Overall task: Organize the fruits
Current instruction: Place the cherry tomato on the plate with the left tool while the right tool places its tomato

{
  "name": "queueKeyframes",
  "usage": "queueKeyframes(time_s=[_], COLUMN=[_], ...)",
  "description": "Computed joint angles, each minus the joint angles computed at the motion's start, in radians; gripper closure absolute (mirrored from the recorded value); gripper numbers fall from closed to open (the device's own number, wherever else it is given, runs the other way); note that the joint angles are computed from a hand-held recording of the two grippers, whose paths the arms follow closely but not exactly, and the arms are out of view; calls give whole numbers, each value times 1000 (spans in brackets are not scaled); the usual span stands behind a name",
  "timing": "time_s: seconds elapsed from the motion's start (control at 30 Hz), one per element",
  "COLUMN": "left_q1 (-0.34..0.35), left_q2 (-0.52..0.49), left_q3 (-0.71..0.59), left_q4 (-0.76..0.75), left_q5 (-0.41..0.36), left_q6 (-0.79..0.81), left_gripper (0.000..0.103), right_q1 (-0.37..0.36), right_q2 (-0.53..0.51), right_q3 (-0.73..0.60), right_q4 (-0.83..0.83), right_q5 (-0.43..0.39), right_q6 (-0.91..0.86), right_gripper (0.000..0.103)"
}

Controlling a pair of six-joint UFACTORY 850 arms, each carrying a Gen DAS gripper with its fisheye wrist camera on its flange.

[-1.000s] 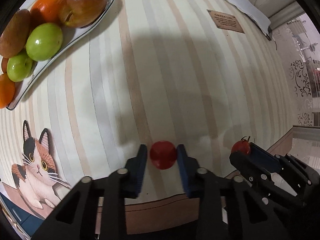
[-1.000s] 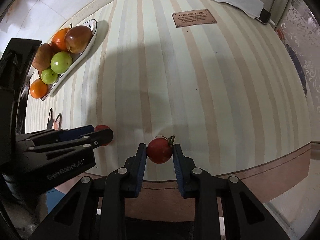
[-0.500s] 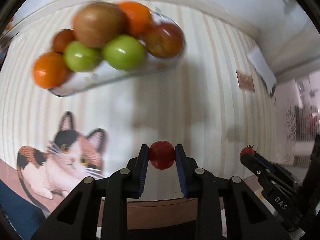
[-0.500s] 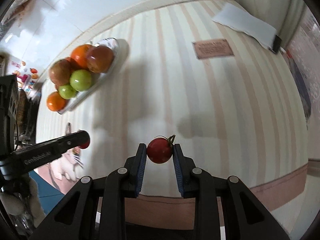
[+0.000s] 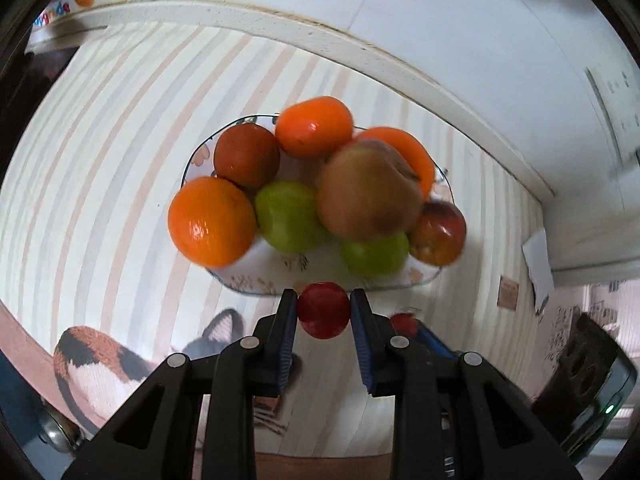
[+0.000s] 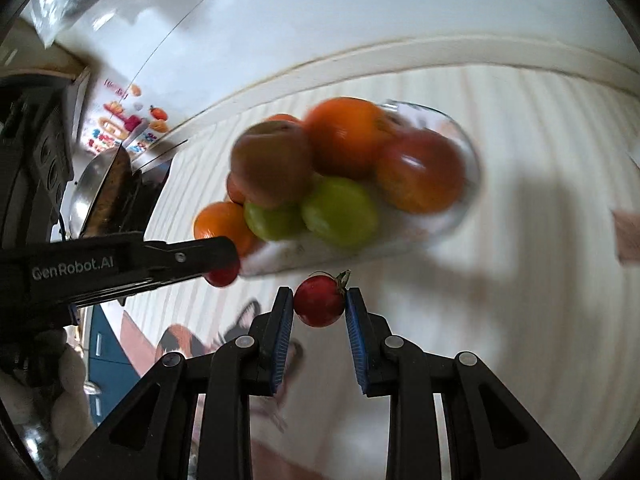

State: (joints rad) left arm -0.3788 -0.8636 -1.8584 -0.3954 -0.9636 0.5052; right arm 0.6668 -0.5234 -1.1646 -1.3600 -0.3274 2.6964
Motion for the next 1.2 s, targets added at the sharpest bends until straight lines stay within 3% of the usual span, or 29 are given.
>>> queueKeyframes(time_s=[0.27, 0.37, 0.47, 0.5, 0.53, 0.6, 0.67, 0.77, 0.83, 1.0, 1.2], left_q1=[2, -3, -1, 0, 0, 3, 4, 7, 8, 15, 19], left_q2=[-69, -81, -74, -66, -54, -25, 15, 73, 110, 196, 267], left_q3=[-88, -102, -98, -90, -77, -44, 6, 84, 137, 257, 340], left_q4=[33, 73, 77, 76, 78, 81, 102, 140, 173, 201, 186], left_q5=[-34, -25, -23, -17, -6, 23, 74, 149, 202, 303, 356], left_q6=[-56, -94, -100, -90, -85, -73, -62, -55, -59, -60, -69], left_gripper=[78, 75, 66, 58, 52, 33, 23, 18, 10, 9, 9], right_q1=[-49, -63, -56, -52, -49, -40, -28, -17, -8, 15, 30], right_q2=[-99, -120, -114, -108, -99, -72, -38, 8, 41, 86, 110], right_q3=[-90, -95, -93, -91, -85, -63, -42, -14, 0, -17, -46], right_q4=[-59, -144, -153, -105, -98, -19, 155, 400, 486, 583, 588], right_q5=[45, 84, 75, 68, 68, 52, 12, -58, -118, -269, -356], right_q6=[-43, 46, 53, 11, 10, -45, -190, -404, -493, -653, -715], right_gripper=[73, 70, 41, 21, 14, 14, 14, 8, 8, 6, 5])
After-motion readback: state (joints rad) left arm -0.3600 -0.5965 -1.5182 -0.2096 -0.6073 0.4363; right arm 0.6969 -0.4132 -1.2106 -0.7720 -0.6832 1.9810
